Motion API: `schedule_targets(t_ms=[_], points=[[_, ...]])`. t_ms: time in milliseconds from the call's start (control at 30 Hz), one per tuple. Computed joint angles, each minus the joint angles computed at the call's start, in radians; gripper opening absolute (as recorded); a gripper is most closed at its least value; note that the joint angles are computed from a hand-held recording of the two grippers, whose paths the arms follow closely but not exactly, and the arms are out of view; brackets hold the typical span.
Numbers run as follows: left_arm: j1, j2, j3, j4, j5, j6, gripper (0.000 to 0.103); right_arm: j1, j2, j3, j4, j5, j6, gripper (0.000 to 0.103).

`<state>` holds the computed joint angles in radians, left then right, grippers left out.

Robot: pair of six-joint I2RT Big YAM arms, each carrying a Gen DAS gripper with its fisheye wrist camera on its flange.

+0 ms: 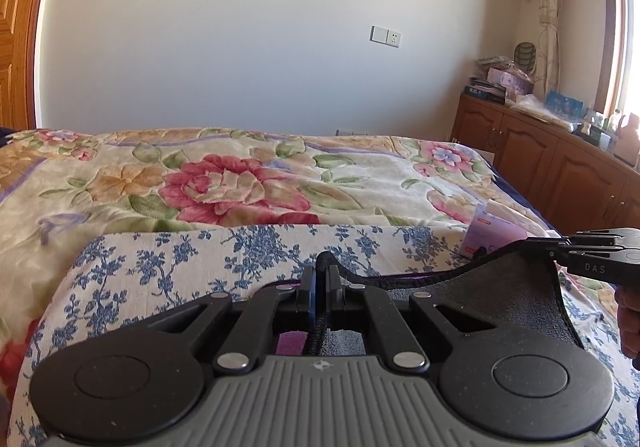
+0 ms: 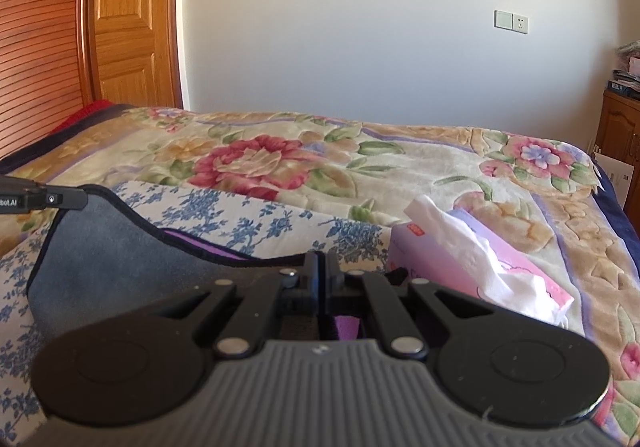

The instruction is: Fold towel

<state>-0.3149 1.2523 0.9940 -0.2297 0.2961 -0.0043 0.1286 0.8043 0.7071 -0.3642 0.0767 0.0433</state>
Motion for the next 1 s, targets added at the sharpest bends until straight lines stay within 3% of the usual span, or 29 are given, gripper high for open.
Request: schedule_targets(t_ms=[300, 500, 1000], points=[[-0.018, 0.05, 0.027, 0.049, -0.032, -0.008, 0.005, -0.031, 0.026, -0.024, 0.09, 0.002, 0.017, 0.004], [-0.031, 0.095, 0.057, 0.066, -0.073, -0.017, 0.005, -0.043, 0.071, -0.018, 0.103, 0.009, 0.012, 0.004], [-0.056, 0.195, 0.092, 0.024, -0.161, 0.012, 0.006, -0.064, 0.148, -0.005, 0.035, 0.014, 0.017, 0.005]])
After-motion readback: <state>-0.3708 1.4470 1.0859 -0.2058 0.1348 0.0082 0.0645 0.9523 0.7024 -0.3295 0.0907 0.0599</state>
